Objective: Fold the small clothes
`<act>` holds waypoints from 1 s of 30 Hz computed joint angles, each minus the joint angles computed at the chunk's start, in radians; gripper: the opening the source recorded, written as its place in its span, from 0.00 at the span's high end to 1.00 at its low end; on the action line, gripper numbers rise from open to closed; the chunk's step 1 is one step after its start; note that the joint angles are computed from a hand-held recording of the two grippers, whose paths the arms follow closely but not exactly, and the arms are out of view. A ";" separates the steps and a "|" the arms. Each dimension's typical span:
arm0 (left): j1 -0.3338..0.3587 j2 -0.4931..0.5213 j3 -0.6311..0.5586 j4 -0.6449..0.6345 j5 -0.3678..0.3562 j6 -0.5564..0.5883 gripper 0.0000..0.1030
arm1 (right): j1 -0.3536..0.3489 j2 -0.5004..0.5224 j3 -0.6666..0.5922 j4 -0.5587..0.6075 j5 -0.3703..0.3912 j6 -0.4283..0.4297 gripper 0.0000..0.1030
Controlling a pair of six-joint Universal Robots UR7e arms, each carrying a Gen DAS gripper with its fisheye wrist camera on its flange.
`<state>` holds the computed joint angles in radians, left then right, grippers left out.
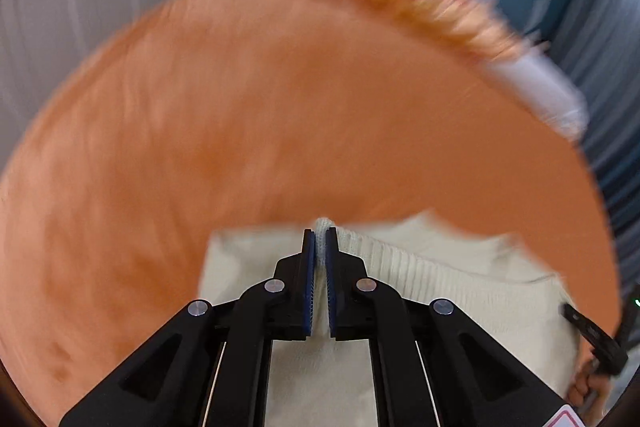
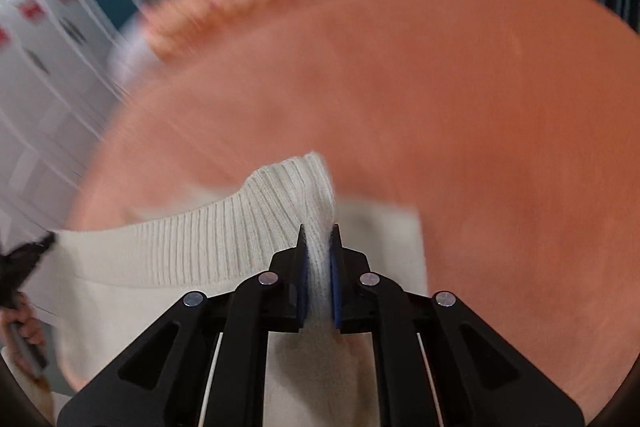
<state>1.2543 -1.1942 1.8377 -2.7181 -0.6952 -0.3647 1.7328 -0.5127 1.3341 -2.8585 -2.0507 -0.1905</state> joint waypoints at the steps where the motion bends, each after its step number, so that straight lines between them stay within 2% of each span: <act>1: 0.013 0.017 0.002 0.030 0.007 -0.036 0.93 | 0.010 -0.003 0.030 -0.076 -0.020 -0.032 0.87; 2: 0.002 0.016 0.025 0.017 0.032 -0.040 0.90 | 0.026 -0.010 0.051 -0.114 -0.060 -0.041 0.81; 3: -0.011 0.017 0.050 -0.033 0.061 -0.012 0.85 | 0.041 -0.017 0.069 -0.147 -0.094 -0.048 0.79; 4: -0.036 0.013 0.075 -0.042 0.115 0.004 0.84 | 0.056 -0.037 0.110 -0.208 -0.107 -0.060 0.78; 6: -0.087 -0.009 0.112 -0.006 0.200 -0.018 0.85 | 0.074 -0.089 0.207 -0.291 -0.046 -0.078 0.78; 7: -0.123 -0.037 0.157 -0.045 0.207 -0.007 0.85 | 0.085 -0.110 0.247 -0.297 -0.011 -0.085 0.78; 10: -0.220 -0.111 0.277 -0.112 0.122 -0.017 0.84 | 0.124 -0.145 0.346 -0.217 0.102 -0.114 0.78; 13: -0.272 -0.105 0.345 -0.071 0.049 -0.078 0.84 | 0.158 -0.120 0.391 -0.126 0.164 -0.177 0.80; 15: -0.267 -0.077 0.364 -0.005 0.021 -0.141 0.82 | 0.174 -0.085 0.415 -0.173 0.103 -0.228 0.81; 17: -0.249 -0.071 0.397 0.030 0.029 -0.181 0.81 | 0.157 -0.104 0.452 -0.204 0.106 -0.259 0.83; 18: -0.247 -0.091 0.423 0.013 0.043 -0.179 0.83 | 0.149 -0.120 0.463 -0.205 0.099 -0.248 0.84; 21: -0.233 -0.194 0.464 0.117 0.098 -0.279 0.90 | 0.103 -0.192 0.502 -0.214 0.070 -0.180 0.87; 22: -0.219 -0.225 0.473 0.137 0.100 -0.308 0.91 | 0.083 -0.210 0.513 -0.236 0.017 -0.156 0.87; 23: -0.203 -0.255 0.482 0.139 0.091 -0.325 0.93 | 0.050 -0.244 0.533 -0.237 0.007 -0.120 0.91; 24: -0.181 -0.284 0.496 0.114 0.071 -0.318 0.92 | 0.028 -0.266 0.554 -0.241 0.025 -0.093 0.98; 26: -0.152 -0.334 0.526 0.035 0.019 -0.297 0.92 | -0.014 -0.321 0.585 -0.218 0.089 -0.031 1.00; 28: -0.181 -0.362 0.533 0.084 0.046 -0.343 0.94 | 0.006 -0.327 0.594 -0.242 0.058 -0.032 1.00; 30: -0.223 -0.376 0.525 0.121 0.098 -0.357 0.94 | 0.050 -0.311 0.587 -0.280 -0.010 -0.059 0.91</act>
<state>1.0309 -1.5703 2.3623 -2.5975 -0.5967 -0.7222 1.7831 -0.8241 1.9208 -3.1382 -2.0602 -0.2490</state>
